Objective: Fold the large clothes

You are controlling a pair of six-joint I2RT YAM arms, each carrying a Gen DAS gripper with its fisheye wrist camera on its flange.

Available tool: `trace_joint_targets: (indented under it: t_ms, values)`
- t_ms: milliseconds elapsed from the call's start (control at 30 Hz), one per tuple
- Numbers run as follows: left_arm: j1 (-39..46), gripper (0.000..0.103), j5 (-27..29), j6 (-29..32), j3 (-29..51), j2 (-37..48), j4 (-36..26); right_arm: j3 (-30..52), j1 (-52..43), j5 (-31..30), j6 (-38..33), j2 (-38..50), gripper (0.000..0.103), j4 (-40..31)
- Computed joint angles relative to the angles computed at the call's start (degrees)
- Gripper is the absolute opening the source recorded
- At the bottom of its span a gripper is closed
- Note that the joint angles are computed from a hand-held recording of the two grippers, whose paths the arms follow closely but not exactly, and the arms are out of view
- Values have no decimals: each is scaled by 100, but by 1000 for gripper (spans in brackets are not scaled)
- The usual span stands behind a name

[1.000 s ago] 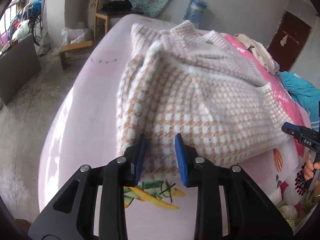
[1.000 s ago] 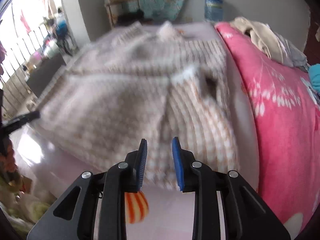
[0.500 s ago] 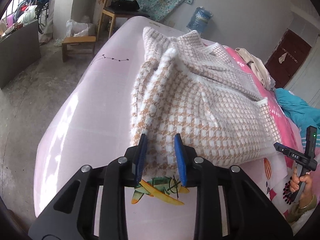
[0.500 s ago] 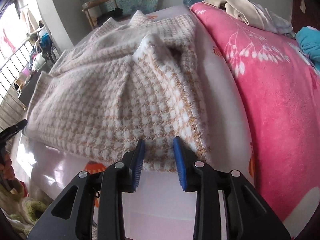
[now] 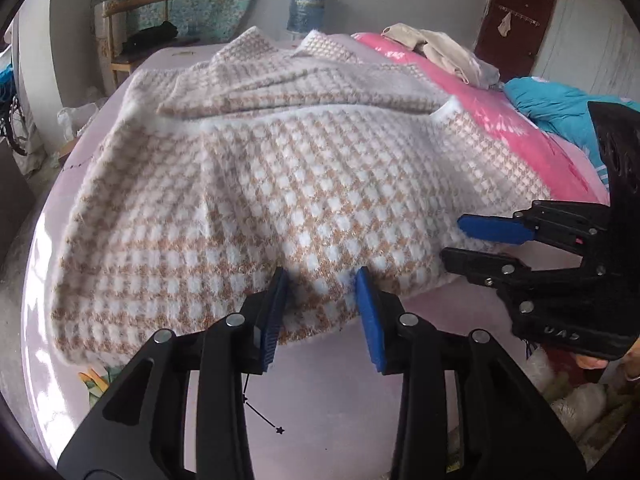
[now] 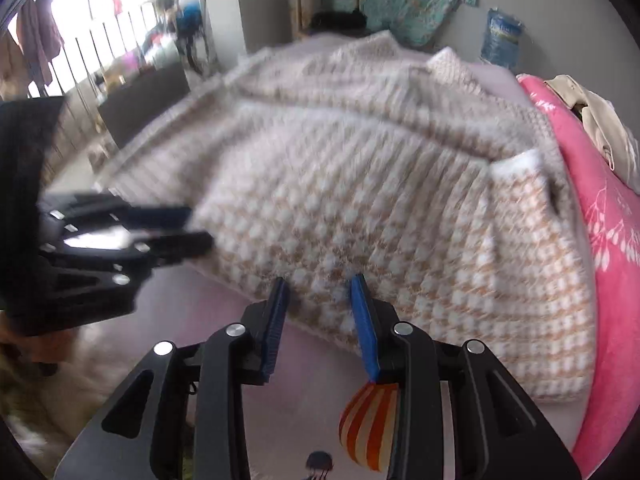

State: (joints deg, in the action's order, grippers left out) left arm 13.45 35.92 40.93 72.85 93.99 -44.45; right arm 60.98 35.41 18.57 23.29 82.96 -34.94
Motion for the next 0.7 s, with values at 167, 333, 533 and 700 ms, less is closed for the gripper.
trace_joint_targets:
  t_ms: [167,333,533,700]
  values:
    - [363,35,417,252,268,-124,-421,198,55,-18,151,-202,34,-345]
    - [510,37,146,-98,609,500,-384,-187,-204,-352,178,-332,37,-205]
    - [661,41,-274,-531,957,645,-88,-397,-548,-77,387,-913,40,-584]
    - [680,41,-371,-695,1403,950,-452,-650,-1087,-688,402,-1133,42,-524]
